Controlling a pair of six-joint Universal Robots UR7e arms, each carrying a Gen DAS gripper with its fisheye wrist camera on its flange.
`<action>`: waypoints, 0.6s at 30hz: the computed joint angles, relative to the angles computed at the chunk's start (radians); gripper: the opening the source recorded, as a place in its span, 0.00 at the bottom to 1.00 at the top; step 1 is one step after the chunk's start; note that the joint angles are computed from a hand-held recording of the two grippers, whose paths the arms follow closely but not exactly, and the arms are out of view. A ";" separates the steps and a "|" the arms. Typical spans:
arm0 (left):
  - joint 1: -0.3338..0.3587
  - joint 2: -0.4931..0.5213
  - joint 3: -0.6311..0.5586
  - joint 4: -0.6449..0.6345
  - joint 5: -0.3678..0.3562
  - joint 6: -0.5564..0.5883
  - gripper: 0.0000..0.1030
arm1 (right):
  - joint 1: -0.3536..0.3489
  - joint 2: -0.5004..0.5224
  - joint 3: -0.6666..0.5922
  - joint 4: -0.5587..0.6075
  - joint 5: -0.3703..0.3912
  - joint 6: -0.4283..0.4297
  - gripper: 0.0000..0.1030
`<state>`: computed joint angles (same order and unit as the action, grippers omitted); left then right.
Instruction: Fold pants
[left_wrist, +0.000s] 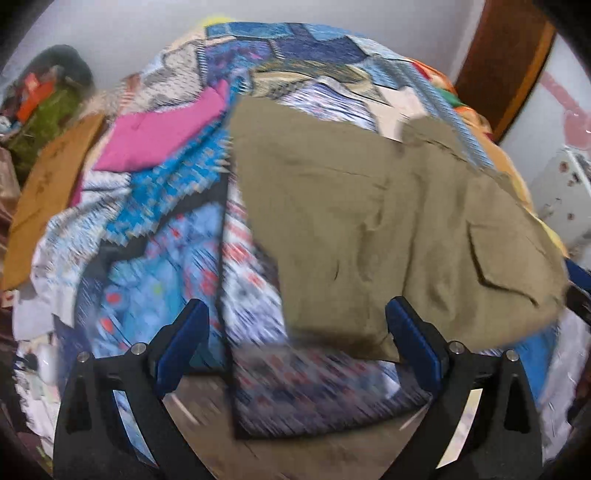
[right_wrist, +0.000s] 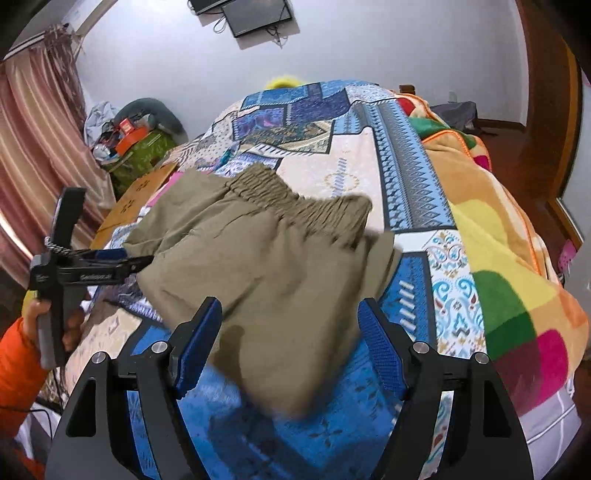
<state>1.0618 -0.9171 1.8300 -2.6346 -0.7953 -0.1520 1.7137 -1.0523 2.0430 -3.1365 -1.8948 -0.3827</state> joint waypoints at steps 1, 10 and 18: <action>-0.011 -0.004 0.018 -0.017 0.006 0.005 0.96 | 0.000 0.003 0.003 -0.004 -0.004 -0.007 0.71; -0.024 -0.036 0.066 -0.115 0.062 0.021 0.86 | -0.028 0.022 0.003 -0.021 -0.025 -0.032 0.54; -0.003 -0.056 0.091 -0.121 0.110 0.019 0.81 | -0.049 0.042 -0.007 -0.036 -0.045 -0.066 0.31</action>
<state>1.0586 -0.9727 1.9205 -2.7561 -0.6856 -0.1327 1.6650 -1.0108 2.0357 -3.1722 -1.9403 -0.4487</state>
